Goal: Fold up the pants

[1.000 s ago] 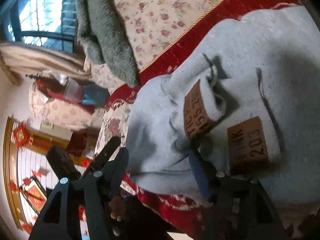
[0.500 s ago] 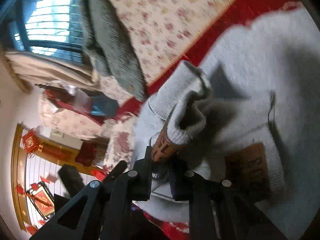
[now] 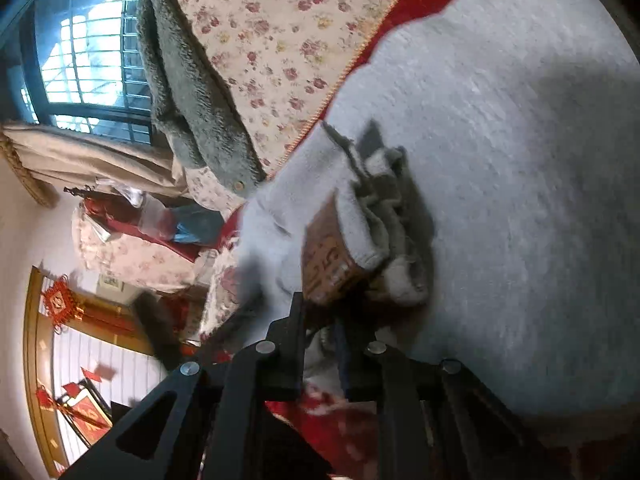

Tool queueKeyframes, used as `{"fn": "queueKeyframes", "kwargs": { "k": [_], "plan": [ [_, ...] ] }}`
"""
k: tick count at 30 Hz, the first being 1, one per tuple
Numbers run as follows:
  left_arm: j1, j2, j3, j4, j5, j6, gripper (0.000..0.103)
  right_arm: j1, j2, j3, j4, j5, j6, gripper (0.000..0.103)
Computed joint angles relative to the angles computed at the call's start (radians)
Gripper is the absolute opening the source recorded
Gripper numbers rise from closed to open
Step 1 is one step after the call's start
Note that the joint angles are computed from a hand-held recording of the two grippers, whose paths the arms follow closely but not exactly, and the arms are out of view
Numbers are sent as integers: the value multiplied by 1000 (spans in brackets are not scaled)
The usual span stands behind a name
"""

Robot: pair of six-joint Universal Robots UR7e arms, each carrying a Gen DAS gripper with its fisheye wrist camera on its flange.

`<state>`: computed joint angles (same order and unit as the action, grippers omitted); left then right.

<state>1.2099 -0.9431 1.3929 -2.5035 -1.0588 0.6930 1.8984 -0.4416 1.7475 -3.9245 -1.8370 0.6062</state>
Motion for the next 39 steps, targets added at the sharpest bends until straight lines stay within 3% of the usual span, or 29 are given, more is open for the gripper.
{"fn": "queueKeyframes", "kwargs": {
  "k": [1,3,5,8,11,13,15,16,18,21,22,24,26,28,31,32,34,35,39],
  "plan": [
    [7,3,-5,-3,-20,-17,95,34,-16,-8,23,-80,-44,19],
    [16,14,-54,84,-37,-65,97,85,-36,-44,46,-163,-146,19],
    [21,19,-70,104,-43,-78,98,108,-47,-102,111,-186,-228,19],
    [22,21,-67,85,-43,-65,98,87,-43,-240,366,-135,-330,19],
    [28,25,-76,90,-53,-64,98,36,-2,-348,531,-109,-303,19],
    [32,24,-79,98,-66,-59,99,-15,21,-384,604,-138,-271,12],
    [30,16,-59,79,-66,-45,100,-74,27,-355,534,-37,-184,2],
    [31,14,-57,80,-68,-47,101,-84,21,-334,497,-3,-162,2],
    [32,16,-73,111,-75,-66,101,-60,-4,-307,491,-12,-172,8],
    [34,17,-68,96,-75,-71,103,-18,-21,-266,486,-99,-204,8],
    [35,19,-63,82,-74,-70,103,-25,-13,-258,471,-85,-194,8],
    [34,22,-56,61,-66,-61,103,-72,3,-201,325,44,-152,8],
    [26,17,-62,84,-53,-69,103,-72,-17,-136,219,78,-55,9],
    [22,2,-72,125,-81,-93,103,-27,-52,-44,99,-12,-54,19],
    [8,-29,-45,115,-127,-97,103,62,-89,104,-94,-268,-30,20],
    [-2,-42,-26,107,-145,-90,103,79,-94,155,-168,-314,-1,26],
    [-20,-60,3,114,-176,-81,103,118,-115,234,-194,-449,92,71],
    [-30,-69,17,128,-199,-76,103,133,-122,261,-193,-511,137,100],
    [-67,-91,75,157,-247,-55,103,156,-137,347,-207,-630,281,102]
  ]
}}
